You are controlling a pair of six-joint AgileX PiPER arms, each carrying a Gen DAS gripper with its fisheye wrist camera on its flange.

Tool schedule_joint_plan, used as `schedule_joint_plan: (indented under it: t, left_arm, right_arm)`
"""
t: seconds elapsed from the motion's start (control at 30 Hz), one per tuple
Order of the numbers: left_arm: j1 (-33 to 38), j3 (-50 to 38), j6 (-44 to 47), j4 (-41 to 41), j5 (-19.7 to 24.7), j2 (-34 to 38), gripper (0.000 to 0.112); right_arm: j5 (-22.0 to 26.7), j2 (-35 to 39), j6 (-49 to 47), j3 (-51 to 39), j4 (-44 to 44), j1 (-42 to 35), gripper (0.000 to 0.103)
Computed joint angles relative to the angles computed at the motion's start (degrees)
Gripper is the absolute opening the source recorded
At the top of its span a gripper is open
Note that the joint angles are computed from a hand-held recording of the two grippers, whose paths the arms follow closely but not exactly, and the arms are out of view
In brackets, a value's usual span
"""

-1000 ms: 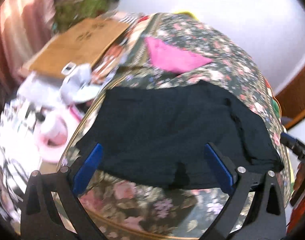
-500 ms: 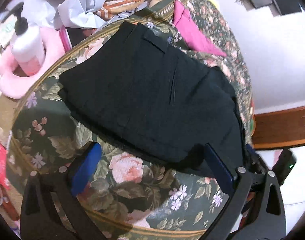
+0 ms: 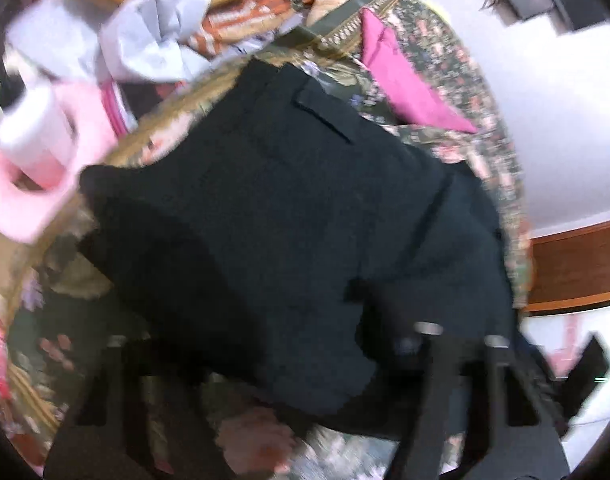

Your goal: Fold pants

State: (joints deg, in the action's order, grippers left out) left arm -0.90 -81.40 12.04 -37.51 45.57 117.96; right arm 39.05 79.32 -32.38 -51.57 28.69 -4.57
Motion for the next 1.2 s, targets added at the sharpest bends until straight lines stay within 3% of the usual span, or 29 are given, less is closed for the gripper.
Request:
schedule_joint_plan:
  t: [0.1,0.23,0.57,0.9,1.03,1.13,1.2]
  left_arm:
    - [-3.71,0.48,-8.7,11.7,-4.87,-2.55,0.031]
    - [-8.39,-0.49,-17.53,26.86,-7.22,-6.6,0.021]
    - [-18.46,-11.7,-23.91,40.19,-5.96,-14.62,0.016]
    - [-33.27,-37.64,-22.84,38.81,1.96,-4.06,0.012]
    - [-37.27,-51.8,-18.68,30.98,10.14,6.07,0.011]
    - [-40.57,-63.16,-17.97,29.77,18.01,14.84,0.011]
    - [-42.41,-66.14,-17.12,29.56,21.01,17.98,0.011]
  right_arm:
    - [1.91,-0.32,-1.86,-0.2,2.6,-1.77,0.063]
    - [10.95,-0.85,-8.61,-1.81,11.52,-10.39,0.062]
    - [14.91,-9.38,-15.17,2.61,8.99,-28.13,0.063]
    - [18.93,-7.87,-23.97,8.41,14.74,-36.24,0.063]
    - [21.71,-8.41,-26.43,9.6,16.04,-39.44,0.063]
    - [22.39,-9.62,-28.02,10.41,15.35,-40.76,0.063]
    - [23.12,-10.56,-28.95,10.89,14.94,-42.06,0.063]
